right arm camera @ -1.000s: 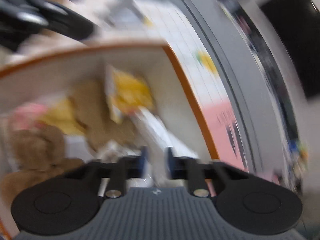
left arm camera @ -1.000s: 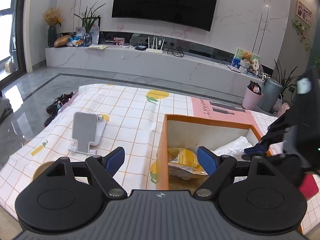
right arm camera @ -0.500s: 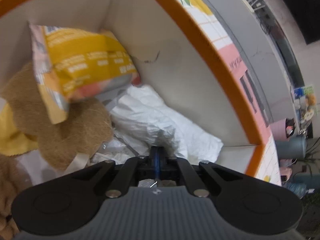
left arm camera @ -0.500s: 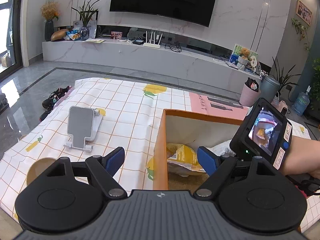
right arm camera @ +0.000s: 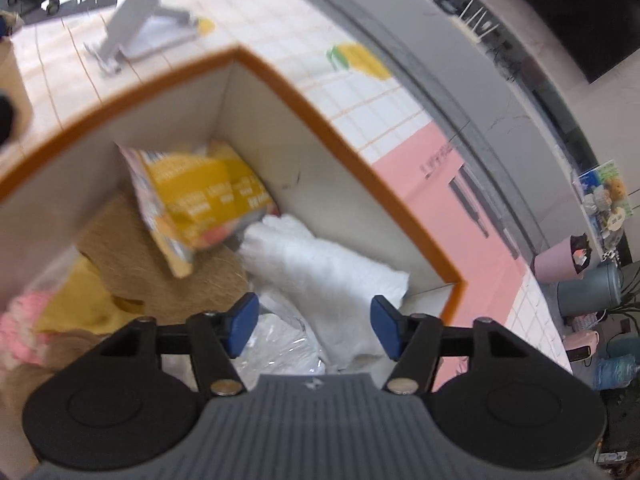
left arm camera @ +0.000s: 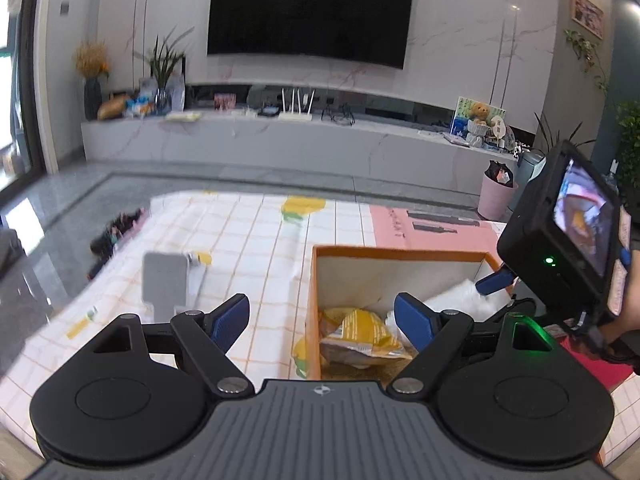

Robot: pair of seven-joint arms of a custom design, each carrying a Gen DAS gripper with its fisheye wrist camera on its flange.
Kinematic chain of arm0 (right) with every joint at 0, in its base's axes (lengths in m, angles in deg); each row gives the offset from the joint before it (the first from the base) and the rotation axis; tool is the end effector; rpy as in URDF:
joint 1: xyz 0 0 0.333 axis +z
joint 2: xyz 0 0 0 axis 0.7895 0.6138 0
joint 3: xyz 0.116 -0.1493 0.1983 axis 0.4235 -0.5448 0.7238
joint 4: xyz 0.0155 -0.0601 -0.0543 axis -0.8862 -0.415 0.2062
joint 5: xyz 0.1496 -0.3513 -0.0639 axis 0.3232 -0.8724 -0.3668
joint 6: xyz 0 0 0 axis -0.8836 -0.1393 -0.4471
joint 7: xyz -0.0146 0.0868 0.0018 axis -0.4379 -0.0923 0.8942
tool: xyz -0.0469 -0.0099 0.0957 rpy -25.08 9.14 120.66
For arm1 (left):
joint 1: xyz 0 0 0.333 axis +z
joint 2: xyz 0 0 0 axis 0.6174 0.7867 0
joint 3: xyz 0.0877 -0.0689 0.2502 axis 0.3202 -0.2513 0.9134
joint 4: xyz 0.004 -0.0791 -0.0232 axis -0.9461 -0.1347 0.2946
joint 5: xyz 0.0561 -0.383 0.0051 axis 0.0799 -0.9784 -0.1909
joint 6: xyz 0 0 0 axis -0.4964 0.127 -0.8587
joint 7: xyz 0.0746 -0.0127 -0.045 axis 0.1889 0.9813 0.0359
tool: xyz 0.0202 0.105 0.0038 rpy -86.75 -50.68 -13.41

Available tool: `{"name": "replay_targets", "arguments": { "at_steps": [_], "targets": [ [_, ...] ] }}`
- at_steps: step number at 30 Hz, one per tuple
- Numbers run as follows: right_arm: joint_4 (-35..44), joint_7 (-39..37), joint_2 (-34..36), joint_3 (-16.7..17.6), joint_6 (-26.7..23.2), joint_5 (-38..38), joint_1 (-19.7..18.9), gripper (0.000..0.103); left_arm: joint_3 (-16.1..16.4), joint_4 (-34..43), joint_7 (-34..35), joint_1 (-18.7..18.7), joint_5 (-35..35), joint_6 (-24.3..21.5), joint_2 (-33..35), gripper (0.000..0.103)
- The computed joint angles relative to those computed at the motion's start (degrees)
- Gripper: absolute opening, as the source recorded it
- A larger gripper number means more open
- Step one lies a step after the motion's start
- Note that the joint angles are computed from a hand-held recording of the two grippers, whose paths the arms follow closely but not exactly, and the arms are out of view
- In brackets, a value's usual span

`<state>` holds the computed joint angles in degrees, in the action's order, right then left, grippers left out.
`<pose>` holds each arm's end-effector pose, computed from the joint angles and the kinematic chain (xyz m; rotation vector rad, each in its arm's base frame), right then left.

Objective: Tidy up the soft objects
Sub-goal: 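Move both tools back toward the cream pad and white mesh bag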

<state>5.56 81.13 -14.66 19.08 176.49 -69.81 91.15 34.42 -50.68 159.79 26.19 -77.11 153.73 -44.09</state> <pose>0.5577 0.4278 0.5245 -2.5407 1.4231 -0.7962 0.4535 -0.2124 0.5436 -1.4621 1.9021 -1.0848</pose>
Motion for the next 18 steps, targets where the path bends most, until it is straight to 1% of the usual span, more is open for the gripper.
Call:
{"name": "replay_targets", "arguments": {
  "at_steps": [2,4,8,10,11,13,14,15,16,18],
  "targets": [
    [-2.33,1.9,-2.3,-0.05,1.12,-0.95,0.54,0.075,-0.96,-0.28,-0.81,0.85,1.03,0.39,-0.89,0.096],
    [-4.54,4.04,-4.6,0.34,1.76,-1.56,0.82,0.076,-2.72,-0.23,-3.15,2.72,2.62,-0.16,-1.93,0.096],
    [-10.9,10.06,-10.9,1.56,3.93,-3.27,0.84,0.076,-8.95,1.36,-13.49,9.54,9.23,-4.89,-4.71,0.097],
    [-15.23,13.69,-14.84,2.47,5.72,-3.85,0.07,0.076,-10.52,1.58,-17.97,11.17,12.34,-6.29,-6.26,0.097],
    [-17.17,15.29,-16.81,3.07,6.18,-4.04,-0.37,0.076,-10.59,1.34,-19.41,11.19,13.35,-6.4,-7.09,0.099],
    [-21.76,18.08,-21.21,4.37,7.35,-4.79,-1.39,0.076,-9.47,1.11,-19.79,9.53,14.17,-7.23,-8.17,0.099],
    [-23.93,18.8,-23.38,5.04,7.76,-5.02,-2.06,0.077,-9.35,1.86,-19.32,8.84,14.78,-9.61,-8.5,0.099],
    [-26.19,19.44,-25.56,5.65,8.07,-5.46,-2.78,0.077,-9.89,2.99,-19.27,8.74,15.94,-12.54,-8.67,0.099],
    [-28.42,20.26,-27.75,6.27,8.13,-6.04,-3.48,0.077,-10.46,3.72,-19.67,8.72,17.21,-14.5,-8.91,0.099],
    [-33.12,23.16,-32.49,7.45,7.71,-7.48,-5.03,0.078,-11.2,3.89,-21.44,8.33,19.16,-16.4,-9.99,0.099]
  ]
}}
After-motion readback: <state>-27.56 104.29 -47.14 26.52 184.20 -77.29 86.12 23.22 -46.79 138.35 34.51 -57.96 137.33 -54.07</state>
